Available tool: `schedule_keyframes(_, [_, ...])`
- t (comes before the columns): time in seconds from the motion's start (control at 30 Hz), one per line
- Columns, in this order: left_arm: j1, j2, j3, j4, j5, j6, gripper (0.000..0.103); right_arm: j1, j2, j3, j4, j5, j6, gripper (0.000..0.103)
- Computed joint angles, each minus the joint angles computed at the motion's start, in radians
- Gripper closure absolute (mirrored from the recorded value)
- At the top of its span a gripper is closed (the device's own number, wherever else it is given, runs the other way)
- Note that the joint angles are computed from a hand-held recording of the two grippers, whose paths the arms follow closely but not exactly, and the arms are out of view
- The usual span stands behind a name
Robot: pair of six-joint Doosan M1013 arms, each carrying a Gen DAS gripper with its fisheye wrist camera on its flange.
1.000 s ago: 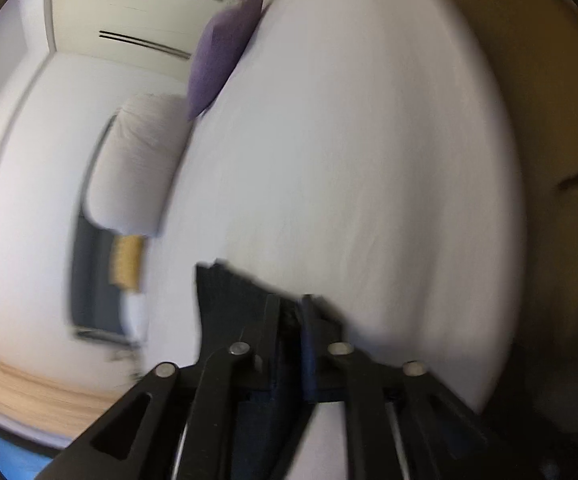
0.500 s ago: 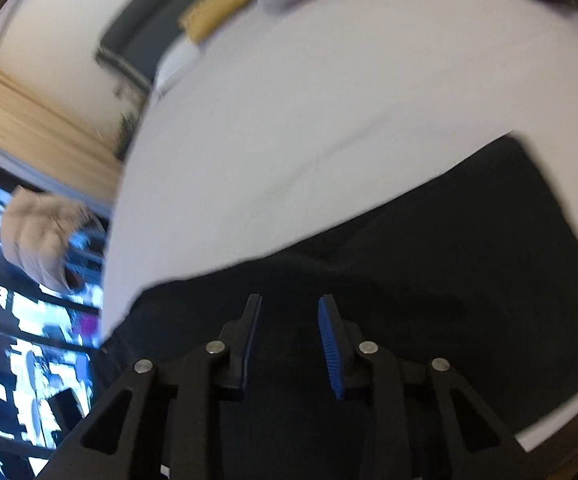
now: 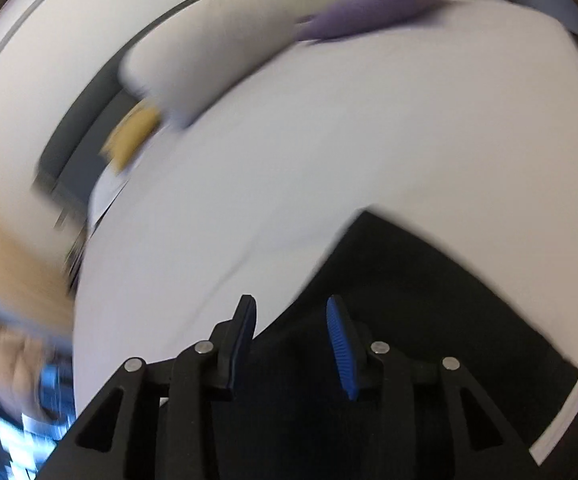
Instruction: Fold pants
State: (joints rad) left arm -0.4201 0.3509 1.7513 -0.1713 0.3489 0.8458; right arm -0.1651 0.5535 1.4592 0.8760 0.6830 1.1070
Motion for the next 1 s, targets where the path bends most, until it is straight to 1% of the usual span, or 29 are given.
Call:
schedule_keyframes(0.07, [-0.005,0.001,0.001,0.028,-0.006,-0.028,0.086,0.006,0.003,0.000,0.044,0.123,-0.094,0.063])
schedule_keyframes(0.13, [-0.008,0.003,0.000,0.041,-0.006,-0.042,0.086,0.017,0.018,-0.004,0.060,0.215,-0.154,0.062])
schedule_keyframes(0.17, [-0.009,0.003,-0.001,0.041,-0.004,-0.041,0.086,0.022,0.028,-0.006,0.046,0.233,-0.146,0.062])
schedule_keyframes(0.2, [-0.009,0.004,-0.002,0.035,-0.003,-0.033,0.086,0.023,0.037,0.002,0.029,0.220,-0.098,0.069])
schedule_keyframes(0.23, [-0.009,0.003,-0.002,0.023,-0.003,-0.020,0.086,0.014,0.049,0.007,0.065,0.215,-0.075,0.077])
schedule_keyframes(0.27, [-0.007,0.003,-0.003,0.011,-0.003,-0.006,0.086,-0.003,0.054,0.021,0.123,0.210,-0.069,0.095])
schedule_keyframes(0.3, [-0.006,0.003,-0.003,0.000,-0.003,0.004,0.086,-0.021,0.056,0.032,0.154,0.192,-0.041,0.103])
schedule_keyframes(0.4, [-0.008,0.004,-0.006,0.010,0.003,-0.004,0.086,-0.062,0.036,0.072,0.195,0.088,-0.008,0.103])
schedule_keyframes(0.47, [-0.012,0.005,-0.009,0.042,0.005,-0.035,0.086,-0.092,0.008,0.099,0.138,-0.016,0.089,0.103])
schedule_keyframes(0.5, [-0.014,0.005,-0.010,0.057,0.007,-0.049,0.086,-0.107,-0.009,0.111,0.071,-0.067,0.174,0.103])
schedule_keyframes(0.53, [-0.017,0.005,-0.011,0.071,0.010,-0.058,0.086,-0.119,-0.024,0.121,0.053,-0.086,0.208,0.103])
schedule_keyframes(0.57, [-0.020,0.005,-0.013,0.086,0.016,-0.065,0.086,-0.128,-0.036,0.129,0.047,-0.091,0.218,0.096])
schedule_keyframes(0.6, [-0.022,0.006,-0.016,0.099,0.022,-0.071,0.086,-0.129,-0.057,0.142,0.009,-0.101,0.232,0.071])
schedule_keyframes(0.63, [-0.025,0.007,-0.017,0.109,0.026,-0.077,0.086,-0.128,-0.077,0.160,0.024,-0.104,0.197,0.056])
schedule_keyframes(0.67, [-0.028,0.007,-0.020,0.122,0.031,-0.086,0.086,-0.130,-0.097,0.183,0.091,-0.082,0.122,0.040])
schedule_keyframes(0.7, [-0.030,0.009,-0.024,0.133,0.036,-0.095,0.086,-0.136,-0.114,0.211,0.211,-0.008,0.005,0.035])
schedule_keyframes(0.73, [-0.031,0.010,-0.027,0.143,0.040,-0.102,0.086,-0.151,-0.118,0.227,0.288,0.076,-0.075,0.035])
schedule_keyframes(0.8, [-0.035,0.013,-0.031,0.157,0.045,-0.116,0.086,-0.150,-0.136,0.269,0.345,0.204,-0.144,0.035])
schedule_keyframes(0.83, [-0.036,0.015,-0.035,0.159,0.048,-0.120,0.086,-0.145,-0.142,0.286,0.353,0.230,-0.150,0.035])
schedule_keyframes(0.87, [-0.036,0.015,-0.037,0.158,0.050,-0.119,0.086,-0.141,-0.149,0.312,0.375,0.276,-0.149,0.037])
schedule_keyframes(0.9, [-0.037,0.017,-0.039,0.158,0.053,-0.119,0.086,-0.137,-0.150,0.331,0.402,0.320,-0.149,0.043])
schedule_keyframes(0.93, [-0.037,0.017,-0.041,0.156,0.054,-0.116,0.086,-0.133,-0.148,0.354,0.418,0.374,-0.131,0.044])
schedule_keyframes(1.0, [-0.038,0.019,-0.044,0.154,0.057,-0.114,0.086,-0.115,-0.151,0.379,0.400,0.409,-0.100,0.045])
